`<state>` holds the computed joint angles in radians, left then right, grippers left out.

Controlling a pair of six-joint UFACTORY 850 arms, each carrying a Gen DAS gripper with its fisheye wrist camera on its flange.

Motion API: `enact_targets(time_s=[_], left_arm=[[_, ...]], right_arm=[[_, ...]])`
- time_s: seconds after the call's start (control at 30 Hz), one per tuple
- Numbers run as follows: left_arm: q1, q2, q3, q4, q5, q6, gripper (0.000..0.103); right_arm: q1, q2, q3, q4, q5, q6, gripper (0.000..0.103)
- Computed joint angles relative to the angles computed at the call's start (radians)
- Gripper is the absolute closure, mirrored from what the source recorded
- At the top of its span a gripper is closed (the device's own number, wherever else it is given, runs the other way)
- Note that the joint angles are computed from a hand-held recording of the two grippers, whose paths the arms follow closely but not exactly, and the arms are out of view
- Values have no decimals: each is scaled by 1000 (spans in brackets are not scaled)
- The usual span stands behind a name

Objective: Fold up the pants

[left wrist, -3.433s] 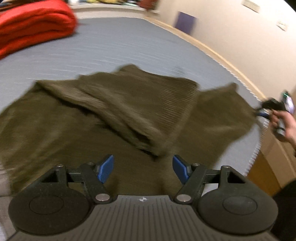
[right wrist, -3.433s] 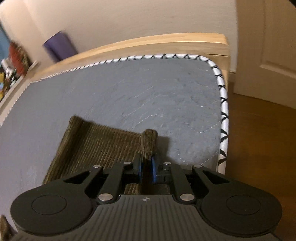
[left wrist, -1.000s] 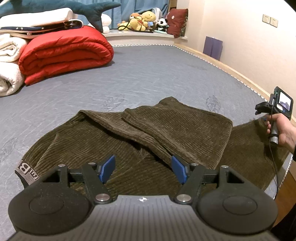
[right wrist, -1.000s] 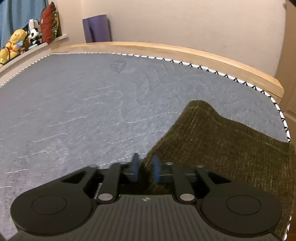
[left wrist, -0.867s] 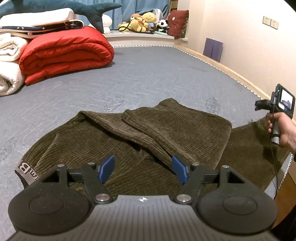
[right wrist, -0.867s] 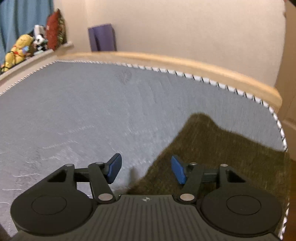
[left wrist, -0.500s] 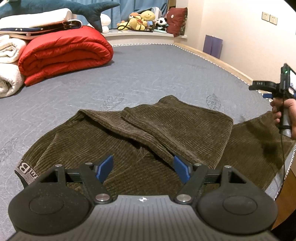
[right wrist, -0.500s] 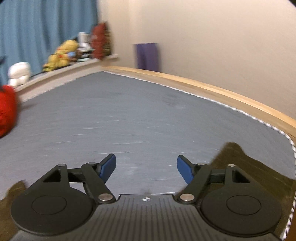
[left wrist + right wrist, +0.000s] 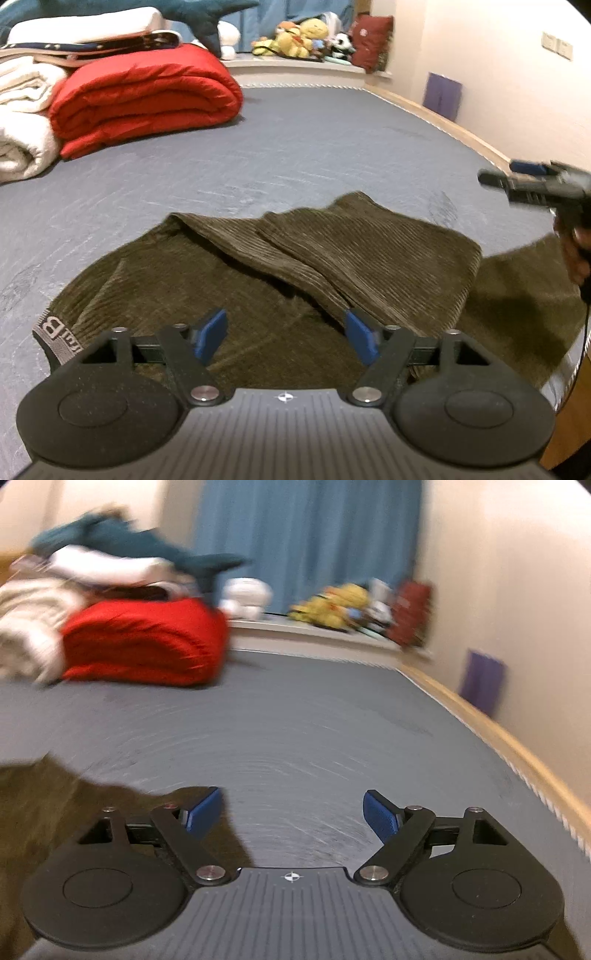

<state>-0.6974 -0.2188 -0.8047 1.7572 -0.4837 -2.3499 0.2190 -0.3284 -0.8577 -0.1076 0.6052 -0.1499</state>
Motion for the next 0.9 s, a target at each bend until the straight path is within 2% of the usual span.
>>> enact_targets(time_s=[0.03,0.1,0.13,0.23,0.37,0.47,0.53,0.7,0.83,0.9], left_arm=[[7,7,6,-1,-8,-14,53],[31,26,20,21,0,-57,82],[43,33,27,31,2,-77,85],[69,46,37,19,0,-96,86],[98,56,42,1,38,-129,86],[97,50,37,-29,48,-110,84],[92,46,31,-49,52,-88,84],[85,29,17,-61,57,-79,82],[92,13,10,-78,66,-63,82],[96,4,6,-90,72,-53,82]], right_arm=[[2,2,4,-35,6,2,17],[2,0,2,-94,2,37,17],[1,-2,-2,-118,-8,65,17],[-15,-10,-12,-225,-29,185,17],[-42,-33,-27,-406,-69,336,17],[-24,-78,-55,-342,-124,259,17],[-13,-111,-72,-240,-137,191,17],[-5,-185,-129,-113,-184,105,17],[-8,-228,-177,-201,-222,186,21],[-3,-241,-194,-223,-236,193,30]])
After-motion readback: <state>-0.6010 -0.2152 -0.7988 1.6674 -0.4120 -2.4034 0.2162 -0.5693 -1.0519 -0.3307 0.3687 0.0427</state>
